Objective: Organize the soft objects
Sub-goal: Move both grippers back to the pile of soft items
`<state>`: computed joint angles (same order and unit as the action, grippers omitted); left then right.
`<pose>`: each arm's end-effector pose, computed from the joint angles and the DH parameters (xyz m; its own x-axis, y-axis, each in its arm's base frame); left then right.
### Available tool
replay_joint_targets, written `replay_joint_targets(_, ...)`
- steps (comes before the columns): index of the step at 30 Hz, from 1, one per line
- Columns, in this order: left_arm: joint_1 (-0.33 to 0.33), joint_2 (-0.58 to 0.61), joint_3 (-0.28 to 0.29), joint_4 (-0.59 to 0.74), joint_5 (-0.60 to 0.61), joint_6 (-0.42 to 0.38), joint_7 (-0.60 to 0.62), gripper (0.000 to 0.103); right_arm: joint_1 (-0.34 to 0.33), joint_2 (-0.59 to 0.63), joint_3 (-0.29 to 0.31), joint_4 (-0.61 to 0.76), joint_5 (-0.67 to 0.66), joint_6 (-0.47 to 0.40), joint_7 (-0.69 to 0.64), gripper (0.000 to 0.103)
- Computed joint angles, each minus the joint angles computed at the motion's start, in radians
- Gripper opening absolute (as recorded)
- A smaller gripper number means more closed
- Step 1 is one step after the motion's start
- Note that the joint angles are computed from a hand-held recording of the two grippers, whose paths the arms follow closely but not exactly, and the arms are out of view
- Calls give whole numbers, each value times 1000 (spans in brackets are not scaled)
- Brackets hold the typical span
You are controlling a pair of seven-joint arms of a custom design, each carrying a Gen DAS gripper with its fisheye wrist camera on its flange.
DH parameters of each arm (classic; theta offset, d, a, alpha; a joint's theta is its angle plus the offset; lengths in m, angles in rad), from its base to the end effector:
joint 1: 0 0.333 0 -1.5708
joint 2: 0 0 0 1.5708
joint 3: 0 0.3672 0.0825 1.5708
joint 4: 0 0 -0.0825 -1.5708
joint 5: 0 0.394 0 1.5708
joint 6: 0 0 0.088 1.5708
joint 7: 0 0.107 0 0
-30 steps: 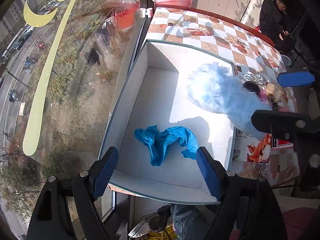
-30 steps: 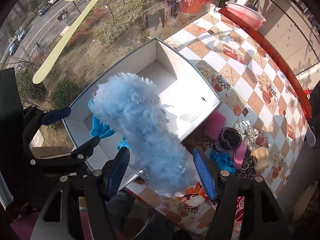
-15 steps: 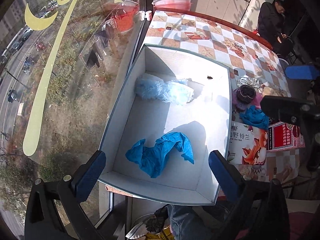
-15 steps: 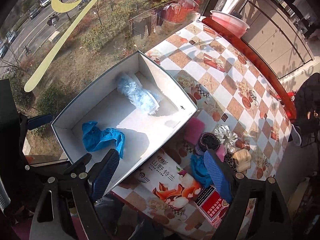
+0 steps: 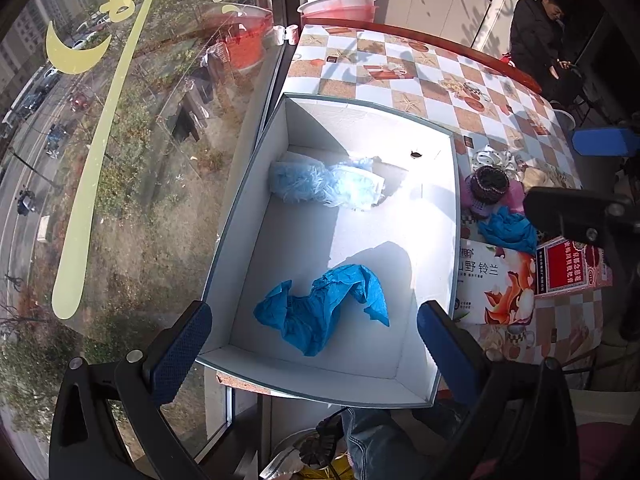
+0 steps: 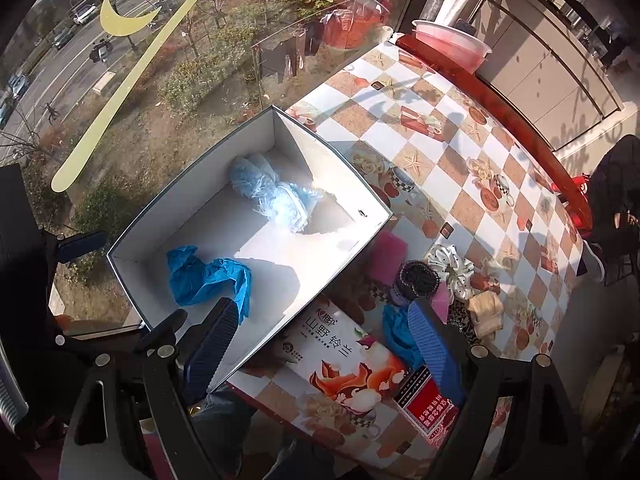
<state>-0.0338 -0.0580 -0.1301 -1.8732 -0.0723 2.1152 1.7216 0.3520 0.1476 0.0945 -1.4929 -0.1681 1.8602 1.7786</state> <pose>0.5706 -0.0997 0.6127 -0.2861 -0.9580 0.0177 -0.9155 0.2679 -0.3001 0.5882 0.2615 0.6550 0.2492 -0.9627 0.1055 -0.9325 -0.2679 -0.2422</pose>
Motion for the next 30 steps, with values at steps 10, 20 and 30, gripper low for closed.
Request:
replay_joint_targets(10,-4,6,0,10,-9,-7,25,103,-5,-16,-2,-21,1,10,17,88)
replay_joint_targets(20,-43,116,-26,195,-99,-107,70,103,-94,-129,-57,-127,85,22,86,88)
replay_joint_targets(30,-216,417,-79,617,19,-244,68,103,-314,-153,-184,-219,179,-16,117,88)
